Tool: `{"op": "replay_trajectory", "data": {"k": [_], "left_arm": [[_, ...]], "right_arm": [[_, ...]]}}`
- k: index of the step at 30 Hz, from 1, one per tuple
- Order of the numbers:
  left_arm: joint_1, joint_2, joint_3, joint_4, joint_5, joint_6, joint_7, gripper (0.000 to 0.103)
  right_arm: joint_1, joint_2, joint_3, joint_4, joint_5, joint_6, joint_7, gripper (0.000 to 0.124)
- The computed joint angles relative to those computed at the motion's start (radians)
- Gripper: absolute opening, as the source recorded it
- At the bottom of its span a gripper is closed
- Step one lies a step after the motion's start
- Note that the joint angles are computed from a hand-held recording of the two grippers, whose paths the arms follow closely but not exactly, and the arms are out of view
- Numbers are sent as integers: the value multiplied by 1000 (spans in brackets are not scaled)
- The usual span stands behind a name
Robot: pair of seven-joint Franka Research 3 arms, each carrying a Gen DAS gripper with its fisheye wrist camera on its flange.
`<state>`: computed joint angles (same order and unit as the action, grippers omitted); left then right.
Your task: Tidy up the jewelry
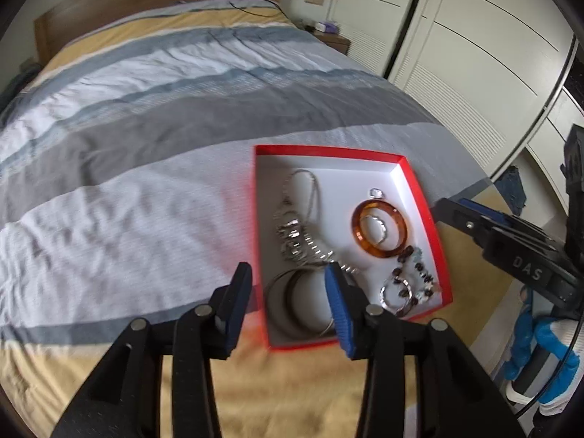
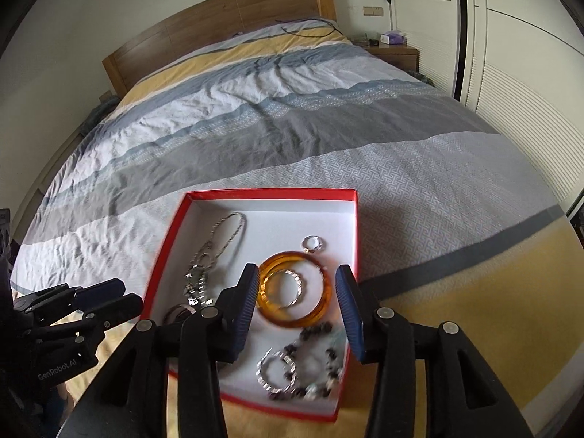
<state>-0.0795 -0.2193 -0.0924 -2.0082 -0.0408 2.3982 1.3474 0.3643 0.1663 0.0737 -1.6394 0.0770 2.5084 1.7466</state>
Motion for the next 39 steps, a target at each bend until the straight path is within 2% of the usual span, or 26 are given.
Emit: {"op": "replay_trajectory", "data": {"k": [5, 11, 22, 31, 39], "left_arm": [[40, -179, -15, -99, 129, -35, -104, 46], [71, -415, -24, -198, 258, -131, -208, 54], [75, -738, -36, -315, 380, -269, -265, 55], [60, -909, -44, -360, 428, -348, -289, 55], [50, -999, -59, -371, 458, -390, -303, 55]], "right_arm": [[20, -110, 25, -92, 10, 32, 19, 52], [49, -250, 74, -205, 28, 72, 41, 62], [56, -477, 169, -395, -11, 116, 144, 75], [33, -611, 240, -486, -82, 126, 219, 84], [39, -695, 265, -542, -82, 132, 216, 87]]}}
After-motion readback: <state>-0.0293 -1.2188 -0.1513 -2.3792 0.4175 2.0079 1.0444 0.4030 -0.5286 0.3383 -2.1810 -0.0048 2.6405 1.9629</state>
